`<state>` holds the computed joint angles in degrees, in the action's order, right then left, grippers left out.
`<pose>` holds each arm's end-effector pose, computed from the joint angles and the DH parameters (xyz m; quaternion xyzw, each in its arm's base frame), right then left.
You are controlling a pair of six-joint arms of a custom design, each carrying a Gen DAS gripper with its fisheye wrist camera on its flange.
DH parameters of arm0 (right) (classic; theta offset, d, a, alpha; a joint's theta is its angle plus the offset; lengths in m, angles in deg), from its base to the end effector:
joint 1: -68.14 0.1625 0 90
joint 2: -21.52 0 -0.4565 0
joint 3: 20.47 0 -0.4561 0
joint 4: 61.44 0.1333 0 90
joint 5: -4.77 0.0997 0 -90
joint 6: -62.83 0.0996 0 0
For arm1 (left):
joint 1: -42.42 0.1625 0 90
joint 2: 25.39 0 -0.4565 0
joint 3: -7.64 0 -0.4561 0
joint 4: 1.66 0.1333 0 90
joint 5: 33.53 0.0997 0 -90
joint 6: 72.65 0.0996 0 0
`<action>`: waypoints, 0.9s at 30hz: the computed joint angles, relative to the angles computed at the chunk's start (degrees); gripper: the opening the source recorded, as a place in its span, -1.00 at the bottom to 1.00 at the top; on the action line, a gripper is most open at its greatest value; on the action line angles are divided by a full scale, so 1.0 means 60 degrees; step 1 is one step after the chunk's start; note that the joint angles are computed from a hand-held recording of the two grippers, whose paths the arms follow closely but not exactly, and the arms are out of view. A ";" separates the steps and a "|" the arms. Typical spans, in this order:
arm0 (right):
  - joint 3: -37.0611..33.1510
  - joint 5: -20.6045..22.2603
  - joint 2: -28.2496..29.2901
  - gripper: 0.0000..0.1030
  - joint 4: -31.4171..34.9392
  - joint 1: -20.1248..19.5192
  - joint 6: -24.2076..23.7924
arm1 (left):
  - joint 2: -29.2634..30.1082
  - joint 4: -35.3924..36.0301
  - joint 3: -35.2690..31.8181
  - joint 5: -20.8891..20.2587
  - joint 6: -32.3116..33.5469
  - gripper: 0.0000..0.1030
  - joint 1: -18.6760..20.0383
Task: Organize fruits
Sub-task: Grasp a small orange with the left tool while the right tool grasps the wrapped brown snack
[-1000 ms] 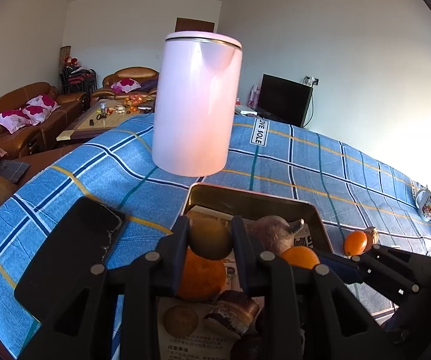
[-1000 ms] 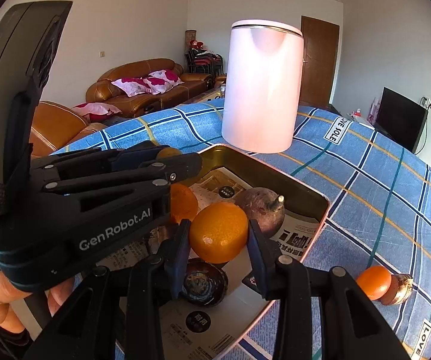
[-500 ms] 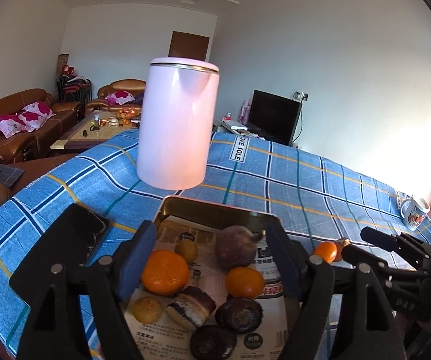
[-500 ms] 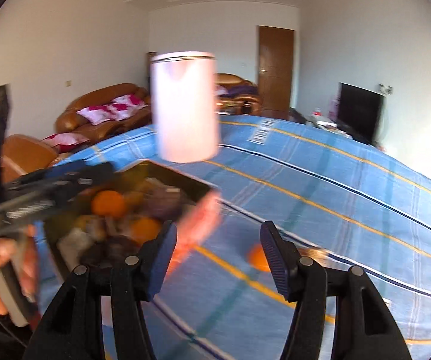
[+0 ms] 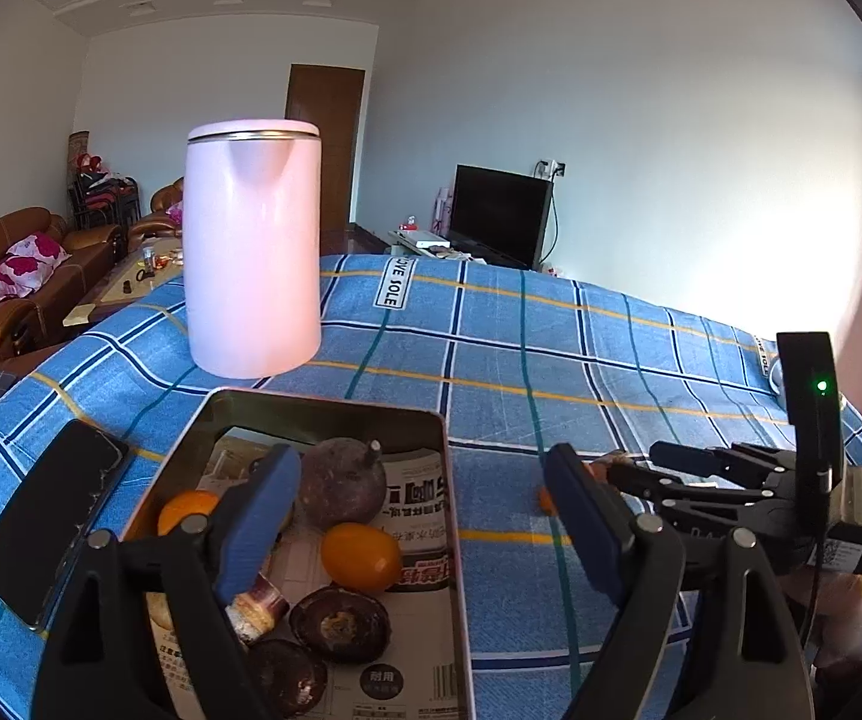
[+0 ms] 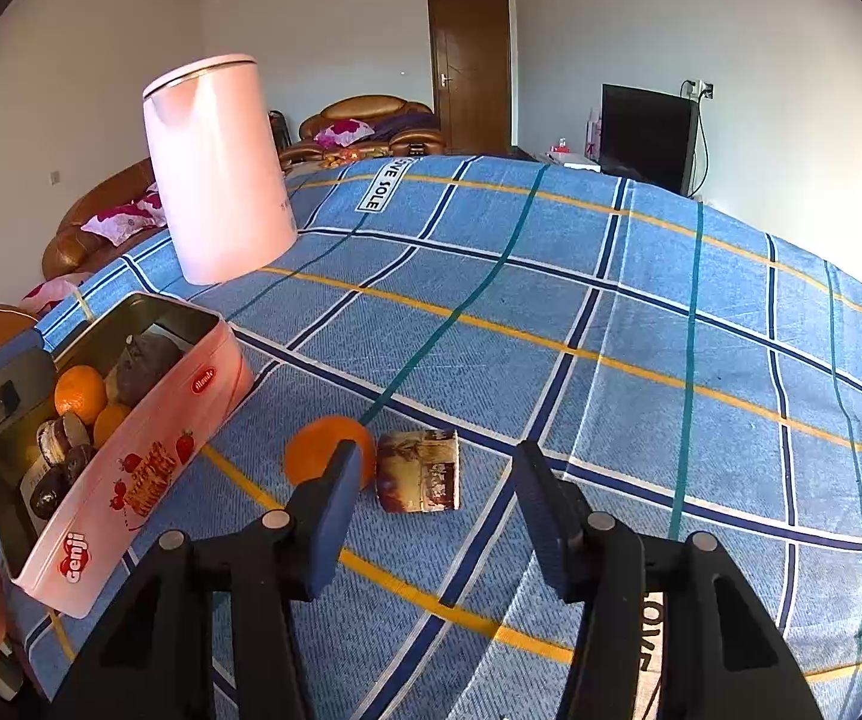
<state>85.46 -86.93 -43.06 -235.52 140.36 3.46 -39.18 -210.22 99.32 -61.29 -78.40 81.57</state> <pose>-0.0833 -0.6865 0.2680 0.3255 -0.8724 0.2762 0.2379 -0.3603 -0.5789 -0.1448 0.1420 0.8102 -0.4917 0.2857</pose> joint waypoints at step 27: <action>-0.0023 0.1134 -0.0683 -0.39 -0.0356 -0.0875 0.0562 | 0.1130 0.3645 -0.2443 -0.0742 -0.0098 0.70 0.0121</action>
<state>85.32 -80.13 -47.15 -237.66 135.11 6.84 -32.40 -188.35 84.66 -65.75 -78.99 82.29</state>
